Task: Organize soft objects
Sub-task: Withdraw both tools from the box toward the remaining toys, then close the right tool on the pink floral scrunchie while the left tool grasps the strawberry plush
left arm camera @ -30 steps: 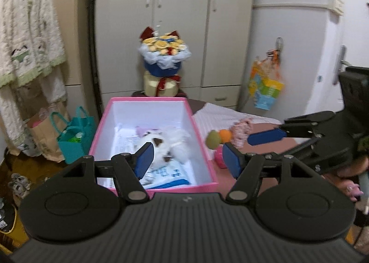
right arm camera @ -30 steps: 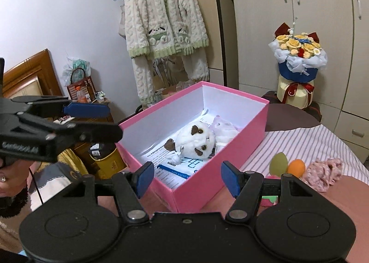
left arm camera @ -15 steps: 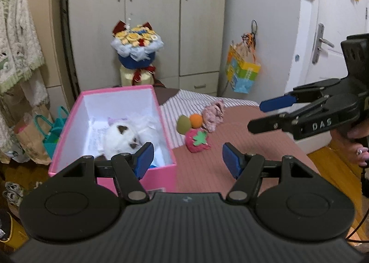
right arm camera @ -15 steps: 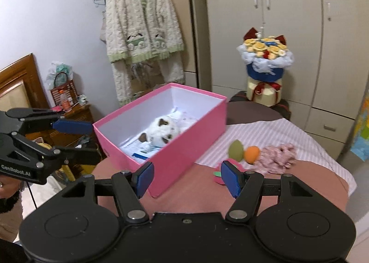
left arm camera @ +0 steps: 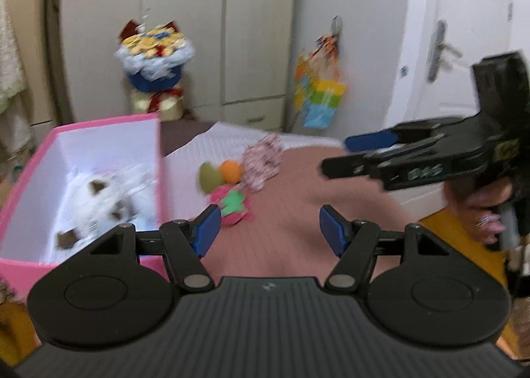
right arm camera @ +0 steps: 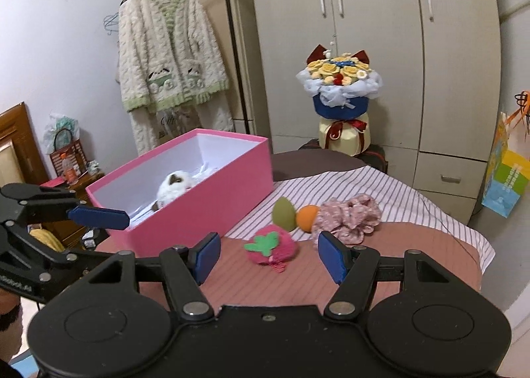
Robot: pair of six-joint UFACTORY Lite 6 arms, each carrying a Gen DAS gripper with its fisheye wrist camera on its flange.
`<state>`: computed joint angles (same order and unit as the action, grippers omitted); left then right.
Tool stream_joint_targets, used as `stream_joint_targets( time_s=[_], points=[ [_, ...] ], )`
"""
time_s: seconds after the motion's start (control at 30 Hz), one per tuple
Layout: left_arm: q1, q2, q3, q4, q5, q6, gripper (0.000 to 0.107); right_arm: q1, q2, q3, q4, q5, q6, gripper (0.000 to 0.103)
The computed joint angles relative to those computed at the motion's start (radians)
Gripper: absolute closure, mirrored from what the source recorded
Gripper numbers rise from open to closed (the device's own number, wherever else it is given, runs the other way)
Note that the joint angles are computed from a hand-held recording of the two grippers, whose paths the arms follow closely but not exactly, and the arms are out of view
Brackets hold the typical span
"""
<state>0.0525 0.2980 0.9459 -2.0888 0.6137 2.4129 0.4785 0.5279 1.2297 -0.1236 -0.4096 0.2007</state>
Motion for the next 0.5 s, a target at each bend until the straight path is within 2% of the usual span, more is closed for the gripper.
stream_joint_targets(
  time_s=[0.17,0.3,0.4,0.5],
  points=[
    [-0.058,0.11,0.097,-0.155,0.0,0.108,0.042,-0.037,0.061,0.043,-0.023,-0.048,-0.013,0.032],
    [-0.12,0.202,0.181,-0.344,-0.039,0.243,0.042,-0.056,0.107,0.094,-0.02,-0.071,-0.072,0.026],
    [-0.166,0.289,0.266,-0.509,-0.083,0.363,0.042,-0.067,0.17,0.181,-0.015,-0.054,-0.125,0.025],
    [-0.2,0.387,0.373,-0.618,-0.129,0.426,0.042,-0.094,0.274,0.329,-0.108,-0.018,-0.057,0.022]
  ],
)
